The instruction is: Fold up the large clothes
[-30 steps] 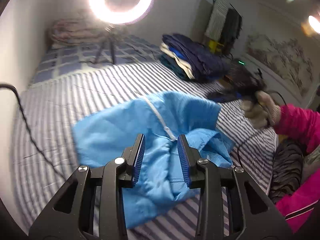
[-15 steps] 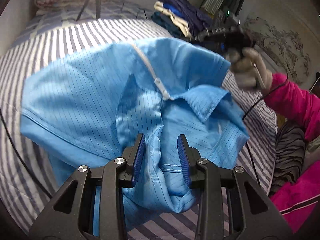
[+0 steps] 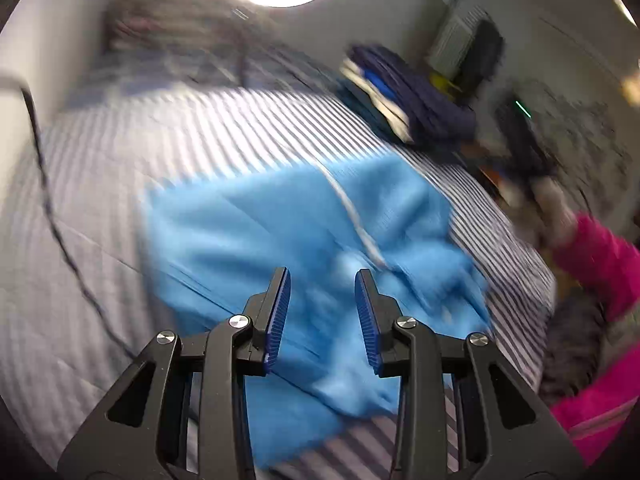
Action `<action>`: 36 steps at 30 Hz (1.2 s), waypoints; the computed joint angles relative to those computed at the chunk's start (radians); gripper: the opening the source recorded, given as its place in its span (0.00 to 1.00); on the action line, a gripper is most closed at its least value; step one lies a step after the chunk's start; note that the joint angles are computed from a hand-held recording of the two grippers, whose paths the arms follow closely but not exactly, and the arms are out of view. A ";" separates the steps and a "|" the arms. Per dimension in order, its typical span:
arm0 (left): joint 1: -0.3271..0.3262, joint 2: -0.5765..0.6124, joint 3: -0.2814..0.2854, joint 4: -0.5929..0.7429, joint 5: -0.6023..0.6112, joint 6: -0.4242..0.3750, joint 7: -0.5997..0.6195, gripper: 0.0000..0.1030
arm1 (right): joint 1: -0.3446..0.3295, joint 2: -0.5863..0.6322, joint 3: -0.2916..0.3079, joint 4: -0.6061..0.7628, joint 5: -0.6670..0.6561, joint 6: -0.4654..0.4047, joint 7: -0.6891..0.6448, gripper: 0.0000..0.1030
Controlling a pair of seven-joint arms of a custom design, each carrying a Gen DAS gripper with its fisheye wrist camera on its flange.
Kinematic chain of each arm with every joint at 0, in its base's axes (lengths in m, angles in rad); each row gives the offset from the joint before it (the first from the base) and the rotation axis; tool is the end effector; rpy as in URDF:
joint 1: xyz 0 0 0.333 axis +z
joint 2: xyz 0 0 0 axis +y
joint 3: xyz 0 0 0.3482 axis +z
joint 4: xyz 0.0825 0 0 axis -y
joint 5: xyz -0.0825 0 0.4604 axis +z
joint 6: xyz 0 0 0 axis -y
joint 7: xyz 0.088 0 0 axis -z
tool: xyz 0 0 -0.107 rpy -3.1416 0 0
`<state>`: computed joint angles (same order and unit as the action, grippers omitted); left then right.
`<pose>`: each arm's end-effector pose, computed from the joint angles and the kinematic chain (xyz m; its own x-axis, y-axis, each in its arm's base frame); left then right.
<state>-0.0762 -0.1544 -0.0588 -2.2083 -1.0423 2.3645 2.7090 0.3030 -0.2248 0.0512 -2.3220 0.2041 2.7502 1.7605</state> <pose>0.5864 -0.0913 0.4791 -0.6457 -0.6931 0.3205 -0.6609 0.2971 -0.6892 0.5435 0.1934 0.4985 0.0885 -0.9580 -0.2729 -0.8304 0.0803 -0.5513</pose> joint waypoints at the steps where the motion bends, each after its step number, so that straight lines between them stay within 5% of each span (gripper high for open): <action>1: 0.002 0.019 -0.002 0.025 0.000 0.027 -0.010 0.32 | -0.019 -0.010 0.025 -0.006 -0.063 0.008 0.034 0.34; 6: 0.014 0.164 -0.041 0.164 0.144 0.154 -0.108 0.32 | -0.013 0.067 0.039 0.075 -0.144 0.039 0.033 0.33; 9: 0.016 0.262 -0.065 0.220 0.342 0.232 -0.235 0.32 | -0.053 0.139 0.074 0.134 -0.350 0.005 0.173 0.33; 12: 0.025 0.344 -0.076 0.256 0.486 0.233 -0.350 0.34 | -0.024 0.189 0.047 0.147 -0.240 -0.053 0.142 0.31; 18: 0.096 0.325 -0.121 0.235 0.415 0.242 -0.369 0.39 | -0.002 0.159 0.039 0.098 -0.254 -0.112 0.126 0.29; 22: 0.125 0.220 -0.121 0.173 0.254 0.179 -0.251 0.39 | 0.013 0.037 0.028 0.021 -0.167 -0.075 0.064 0.32; 26: 0.095 0.094 -0.078 0.098 0.103 0.040 -0.120 0.39 | 0.117 -0.056 -0.026 -0.044 0.054 -0.058 -0.227 0.39; 30: 0.048 0.023 -0.034 0.063 0.076 -0.161 -0.066 0.39 | 0.157 -0.063 -0.011 -0.045 0.076 -0.116 -0.419 0.44; 36: 0.001 -0.012 -0.019 0.036 0.104 -0.357 -0.088 0.39 | 0.168 -0.006 0.018 -0.001 0.107 -0.196 -0.594 0.44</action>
<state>-0.0756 -0.1662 -0.0775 -2.1721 -0.9386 2.0074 2.6207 0.4705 -0.2303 0.0692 -2.3232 0.3108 2.5542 1.1667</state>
